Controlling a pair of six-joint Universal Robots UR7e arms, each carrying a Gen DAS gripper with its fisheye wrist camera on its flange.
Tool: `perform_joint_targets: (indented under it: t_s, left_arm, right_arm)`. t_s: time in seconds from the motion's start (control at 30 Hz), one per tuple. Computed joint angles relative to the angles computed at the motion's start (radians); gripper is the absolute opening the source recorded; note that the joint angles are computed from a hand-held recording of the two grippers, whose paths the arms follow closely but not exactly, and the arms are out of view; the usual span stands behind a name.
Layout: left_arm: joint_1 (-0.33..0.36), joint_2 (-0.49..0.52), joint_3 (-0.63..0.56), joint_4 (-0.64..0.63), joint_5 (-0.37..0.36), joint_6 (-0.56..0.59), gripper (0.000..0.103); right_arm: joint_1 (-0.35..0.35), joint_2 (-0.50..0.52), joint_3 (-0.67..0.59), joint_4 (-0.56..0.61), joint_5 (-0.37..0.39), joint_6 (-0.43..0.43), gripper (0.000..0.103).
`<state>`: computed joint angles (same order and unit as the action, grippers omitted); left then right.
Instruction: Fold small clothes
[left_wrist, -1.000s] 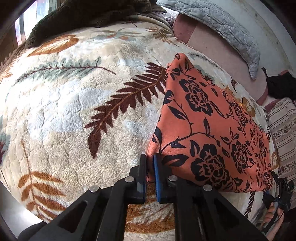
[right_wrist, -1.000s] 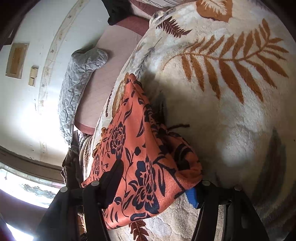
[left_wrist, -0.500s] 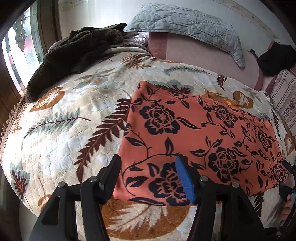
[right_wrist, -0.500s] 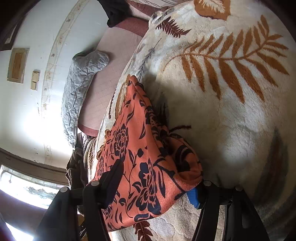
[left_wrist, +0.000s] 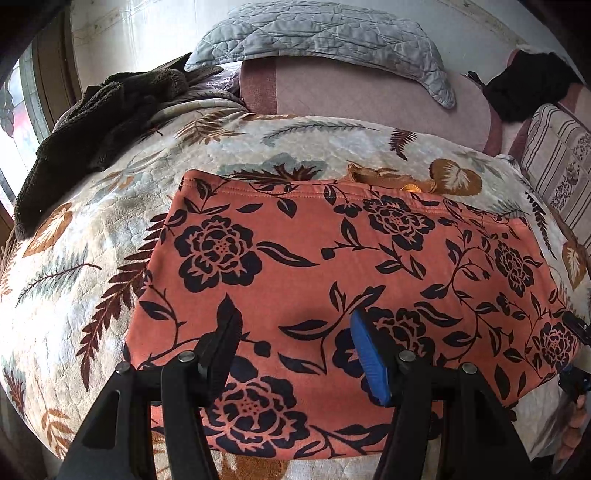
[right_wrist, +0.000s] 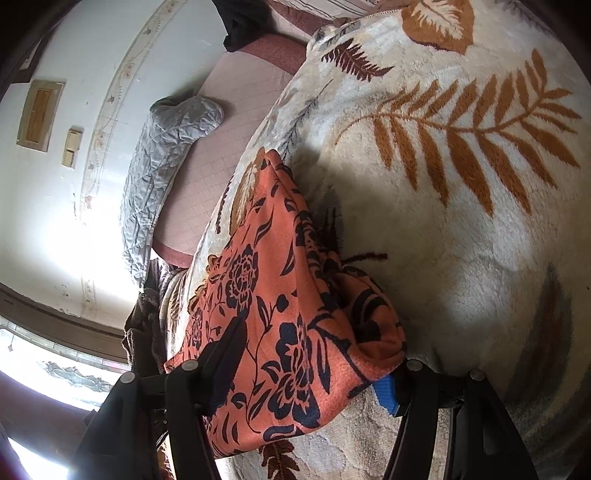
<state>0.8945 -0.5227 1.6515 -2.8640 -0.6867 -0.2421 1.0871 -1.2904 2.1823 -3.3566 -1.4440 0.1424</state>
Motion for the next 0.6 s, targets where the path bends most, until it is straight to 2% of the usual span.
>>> perform_joint_targets:
  t_s: [0.13, 0.23, 0.6]
  left_arm:
    - [0.025, 0.045, -0.058, 0.088, 0.011, -0.023, 0.062]
    - [0.023, 0.059, -0.059, 0.055, 0.03, 0.012, 0.063]
    - [0.022, 0.04, -0.061, 0.081, -0.003, -0.015, 0.063]
  right_arm:
    - [0.014, 0.004, -0.009, -0.002, -0.016, -0.016, 0.066]
    - [0.015, 0.01, -0.018, 0.015, -0.027, -0.008, 0.066]
    - [0.041, 0.022, -0.046, 0.055, -0.082, -0.028, 0.066]
